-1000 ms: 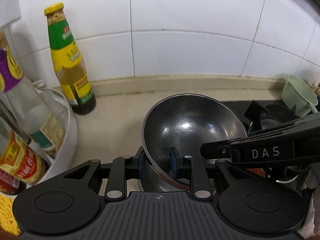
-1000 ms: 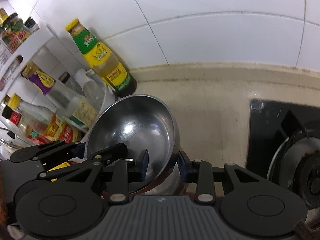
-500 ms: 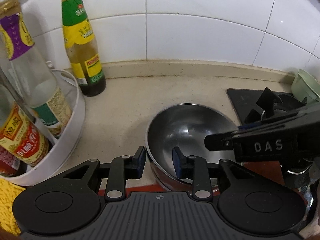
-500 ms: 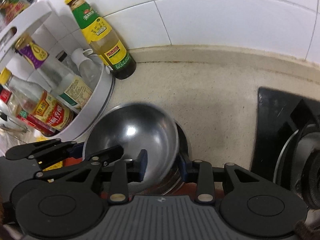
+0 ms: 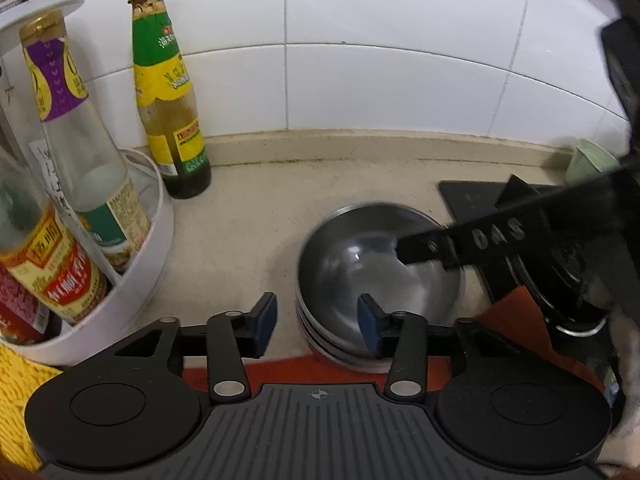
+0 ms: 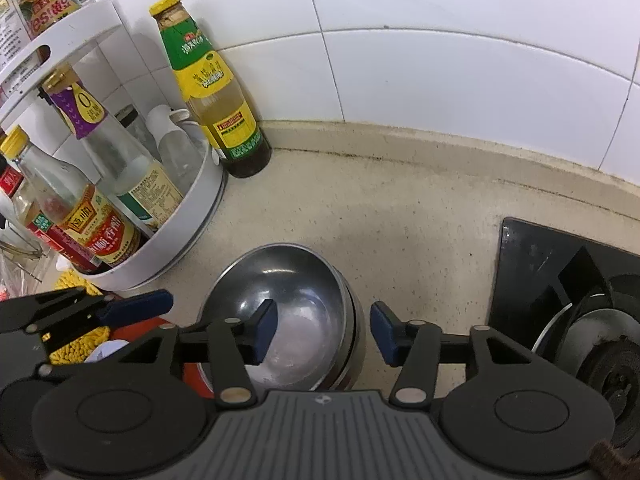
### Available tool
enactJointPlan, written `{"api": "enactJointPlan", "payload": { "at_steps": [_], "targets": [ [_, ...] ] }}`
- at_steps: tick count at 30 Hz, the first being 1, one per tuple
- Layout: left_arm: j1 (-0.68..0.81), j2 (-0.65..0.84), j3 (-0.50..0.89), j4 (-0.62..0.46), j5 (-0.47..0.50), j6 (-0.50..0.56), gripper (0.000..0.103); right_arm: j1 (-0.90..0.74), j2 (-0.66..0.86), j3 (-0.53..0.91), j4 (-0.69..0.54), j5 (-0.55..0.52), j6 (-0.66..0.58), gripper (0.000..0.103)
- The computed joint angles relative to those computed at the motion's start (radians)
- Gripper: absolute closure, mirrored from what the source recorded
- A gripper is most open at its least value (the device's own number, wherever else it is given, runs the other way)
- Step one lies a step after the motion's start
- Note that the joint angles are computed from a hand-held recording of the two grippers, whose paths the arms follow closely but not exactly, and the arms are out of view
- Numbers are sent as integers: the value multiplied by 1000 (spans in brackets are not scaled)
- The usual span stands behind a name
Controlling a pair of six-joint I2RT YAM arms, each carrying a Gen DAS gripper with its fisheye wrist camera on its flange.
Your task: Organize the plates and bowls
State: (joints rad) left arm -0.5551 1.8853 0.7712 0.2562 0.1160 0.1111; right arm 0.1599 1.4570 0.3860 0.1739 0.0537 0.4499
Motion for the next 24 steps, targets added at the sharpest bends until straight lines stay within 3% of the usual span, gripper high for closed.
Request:
{"api": "enactJointPlan", "payload": {
  "at_steps": [8, 13, 18, 24],
  "targets": [
    [-45, -33, -112, 118, -37, -9, 32, -57, 69, -8, 68, -77, -39, 45],
    [-65, -37, -152, 160, -64, -37, 31, -64, 103, -4, 97, -106, -57, 42],
    [-122, -29, -245, 302, -145, -106, 28, -83, 120, -3, 116, -146, -89, 35],
    [-213, 99, -239, 439, -264, -146, 25, -141, 176, 25, 134, -214, -147, 29]
  ]
}}
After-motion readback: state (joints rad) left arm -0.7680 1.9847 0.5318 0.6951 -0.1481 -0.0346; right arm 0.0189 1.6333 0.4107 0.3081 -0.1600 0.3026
